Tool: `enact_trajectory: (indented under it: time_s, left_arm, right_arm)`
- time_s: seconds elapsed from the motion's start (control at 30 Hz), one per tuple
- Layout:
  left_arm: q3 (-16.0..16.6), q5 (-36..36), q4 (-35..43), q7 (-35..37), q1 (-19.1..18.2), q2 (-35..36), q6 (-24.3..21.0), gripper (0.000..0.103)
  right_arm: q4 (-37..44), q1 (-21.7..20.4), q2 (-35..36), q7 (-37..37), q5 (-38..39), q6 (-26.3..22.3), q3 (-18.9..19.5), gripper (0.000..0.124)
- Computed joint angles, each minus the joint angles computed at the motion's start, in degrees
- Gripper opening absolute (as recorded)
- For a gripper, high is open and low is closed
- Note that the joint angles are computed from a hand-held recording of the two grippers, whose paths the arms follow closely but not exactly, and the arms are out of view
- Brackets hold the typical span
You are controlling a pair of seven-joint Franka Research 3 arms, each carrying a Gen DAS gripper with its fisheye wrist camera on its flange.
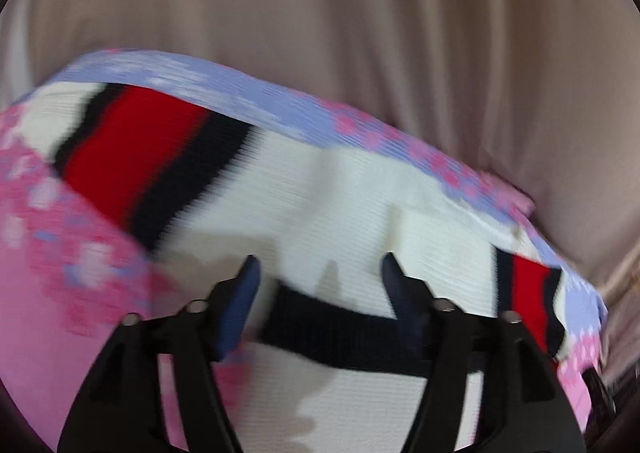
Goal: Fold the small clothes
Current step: 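Fold the held sleeve across the sweater body with the right tool, then grasp the other white sleeve cuff with the left tool and lift it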
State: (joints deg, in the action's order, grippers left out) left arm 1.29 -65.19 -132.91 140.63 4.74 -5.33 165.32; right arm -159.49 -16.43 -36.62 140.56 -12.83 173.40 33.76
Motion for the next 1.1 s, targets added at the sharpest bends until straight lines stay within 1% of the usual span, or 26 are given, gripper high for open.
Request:
enact_trajectory:
  time_s: [0.03,0.07,0.1,0.17,0.2,0.27,0.3,0.37,0.4,0.43,0.47,0.5,0.53,0.57,0.6,0.63,0.67,0.73,0.77,0.83,0.9,0.97,1.0,1.03,1.07,1.1]
  left_arm:
    - [1.2,0.64,0.74,-0.8,1.38,0.78,0.92,0.078]
    - [2.04,3.25,2.01,-4.04,3.09,2.47,2.4,0.08]
    - [2.73,4.83,3.39,-6.32,4.73,4.13,3.0,0.08]
    - [4.16,11.39,7.95,-15.12,8.47,9.5,3.42,0.08]
    - [4.45,11.01,10.47,-15.79,10.3,11.8,2.27,0.08]
    - [6.31,15.55,15.88,-23.8,12.35,17.52,1.34,0.08]
    - [5.2,13.85,18.72,-23.66,14.74,19.76,-0.38,0.08]
    - [4.05,12.8,22.77,-25.56,17.64,23.01,-3.57,0.078]
    - [1.98,9.37,24.44,-23.15,19.86,24.19,-3.76,0.077]
    - [0.95,8.84,25.08,-22.42,20.74,24.61,-2.87,0.06]
    - [-0.48,8.14,26.33,-21.12,22.13,25.2,-4.43,0.047]
    - [-1.89,7.83,28.44,-20.29,23.96,26.12,-8.97,0.022]
    - [-2.27,9.14,29.75,-21.67,24.87,26.58,-11.55,0.008]
    - [-3.01,9.79,29.61,-22.5,24.93,26.01,-10.95,0.008]
    - [-3.92,9.98,28.78,-22.15,25.04,24.83,-9.23,0.008]
    - [-5.35,9.29,28.14,-19.82,25.75,23.15,-8.16,0.007]
    - [-7.53,6.41,26.01,-15.1,26.2,19.79,-6.44,0.007]
    - [-9.47,-0.29,22.02,-5.78,25.31,12.96,-5.7,0.007]
    - [-10.4,-3.53,19.41,-0.66,23.96,8.36,-6.2,0.007]
    - [-11.22,-7.38,15.04,6.65,20.62,0.67,-8.78,0.007]
    - [-12.1,-8.91,11.15,11.06,16.55,-5.42,-11.02,0.007]
    - [-13.53,-8.84,7.37,12.98,12.12,-9.8,-12.96,0.008]
    - [-15.08,-7.11,5.58,12.43,9.78,-11.04,-13.68,0.01]
    - [-16.36,-5.46,4.42,11.37,7.93,-11.2,-13.75,0.013]
    - [-17.97,-3.92,3.11,10.12,5.9,-10.64,-13.68,0.019]
    - [-19.16,-2.44,2.16,8.46,4.45,-9.69,-12.85,0.04]
  right_arm:
    - [-1.04,1.93,-2.1,0.43,-0.29,-0.92,-0.43,0.039]
    - [-1.08,1.86,-2.2,0.04,0.25,-0.94,-0.26,0.046]
    - [-2.35,3.8,-4.17,0.35,0.76,-1.57,-0.43,0.048]
    - [-5.16,9.61,-7.12,1.44,2.72,-2.1,-1.32,0.05]
    - [-6.23,12.73,-7.66,1.77,3.92,-2.16,-2.07,0.05]
    - [-6.51,15.63,-7.3,3.15,5.39,-2.69,-1.43,0.05]
    - [-6.45,16.94,-7.3,4.09,5.91,-3.63,-0.73,0.05]
    - [-6.19,18.67,-6.26,5.42,6.23,-3.92,-0.07,0.05]
    - [-5.92,19.49,-5.83,5.78,6.23,-4.18,-0.06,0.05]
    - [-5.45,19.52,-5.53,6.67,6.04,-4.6,0.7,0.05]
    - [-5.02,19.83,-5.15,7.15,5.84,-5.13,0.8,0.05]
    - [-4.68,19.82,-4.69,7.97,5.56,-5.3,1.24,0.05]
    - [-4.47,20.02,-4.48,8.6,5.39,-5.6,1.13,0.05]
    - [-4.35,19.92,-4.22,9.2,5.04,-5.63,1.13,0.05]
    - [-4.3,19.91,-4.25,9.83,4.71,-5.91,1.23,0.05]
    - [-4.2,19.89,-4.44,10.42,4.35,-6.52,1.28,0.05]
    - [-4.26,20.04,-4.79,10.95,4.01,-7.06,1.16,0.05]
    - [-4.87,19.78,-5.83,12.73,3.47,-6.72,1.31,0.05]
    - [-5.05,19.79,-6.24,13.26,3.23,-6.84,1.23,0.05]
    - [-5.41,19.72,-6.73,14.17,2.81,-6.54,1.08,0.05]
    - [-5.42,19.38,-6.64,14.46,2.27,-6.16,1.01,0.05]
    - [-5.38,18.46,-6.39,14.65,1.63,-5.1,1.2,0.05]
    - [-5.52,17.77,-6.44,14.65,1.3,-4.21,1.27,0.05]
    - [-5.51,17.11,-6.43,14.51,1.1,-3.66,1.33,0.05]
    - [-5.65,16.53,-6.53,14.18,0.9,-2.97,1.27,0.053]
    - [-5.77,15.88,-6.56,13.75,0.75,-2.16,1.23,0.055]
